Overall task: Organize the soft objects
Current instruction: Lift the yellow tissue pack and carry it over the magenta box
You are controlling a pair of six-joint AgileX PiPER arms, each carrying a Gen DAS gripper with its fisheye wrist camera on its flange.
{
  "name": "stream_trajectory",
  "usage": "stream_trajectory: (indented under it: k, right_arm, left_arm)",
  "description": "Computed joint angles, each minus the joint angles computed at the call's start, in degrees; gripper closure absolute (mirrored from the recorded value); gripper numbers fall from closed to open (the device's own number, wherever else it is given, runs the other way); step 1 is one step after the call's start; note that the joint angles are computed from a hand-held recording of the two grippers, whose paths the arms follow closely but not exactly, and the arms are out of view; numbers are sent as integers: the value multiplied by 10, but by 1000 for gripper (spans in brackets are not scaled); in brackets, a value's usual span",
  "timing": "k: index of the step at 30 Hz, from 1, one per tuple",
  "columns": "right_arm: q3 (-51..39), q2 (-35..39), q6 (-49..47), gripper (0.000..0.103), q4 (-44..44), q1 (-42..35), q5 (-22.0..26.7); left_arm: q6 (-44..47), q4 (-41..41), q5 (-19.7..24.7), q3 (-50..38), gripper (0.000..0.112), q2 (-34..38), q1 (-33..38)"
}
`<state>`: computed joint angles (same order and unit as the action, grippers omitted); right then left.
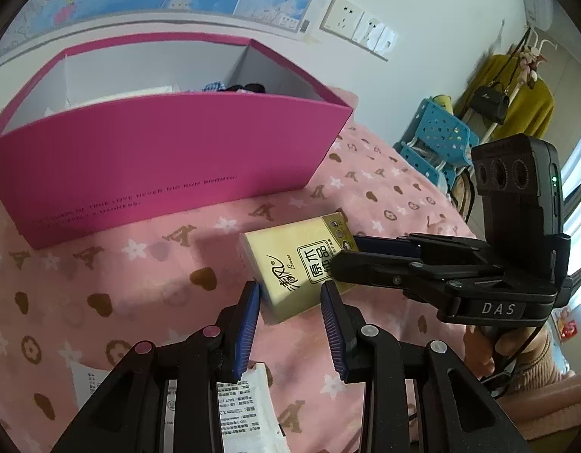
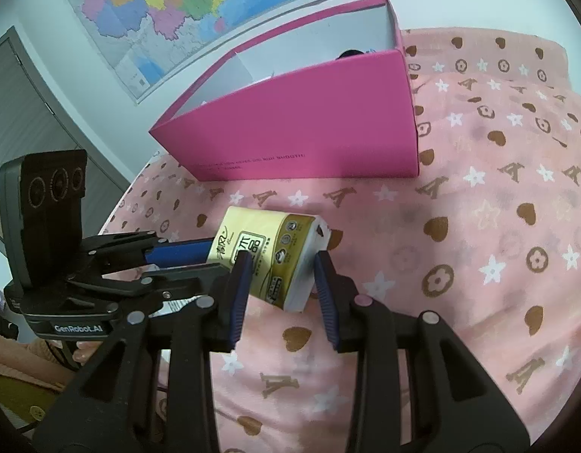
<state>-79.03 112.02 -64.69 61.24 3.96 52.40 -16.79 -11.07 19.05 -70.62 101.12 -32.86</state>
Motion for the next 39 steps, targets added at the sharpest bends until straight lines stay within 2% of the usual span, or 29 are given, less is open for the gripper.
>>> stream_trajectory:
  k: [15,39]
  right_arm:
    - [-14,-23,-16,66,8,-6,12]
    - [-78,-18,-5,66,7,-1,13]
  left_arm:
    - [-59,69,-9,3,80,-28,-3]
    - [-65,104,15,-63,80,-17,14]
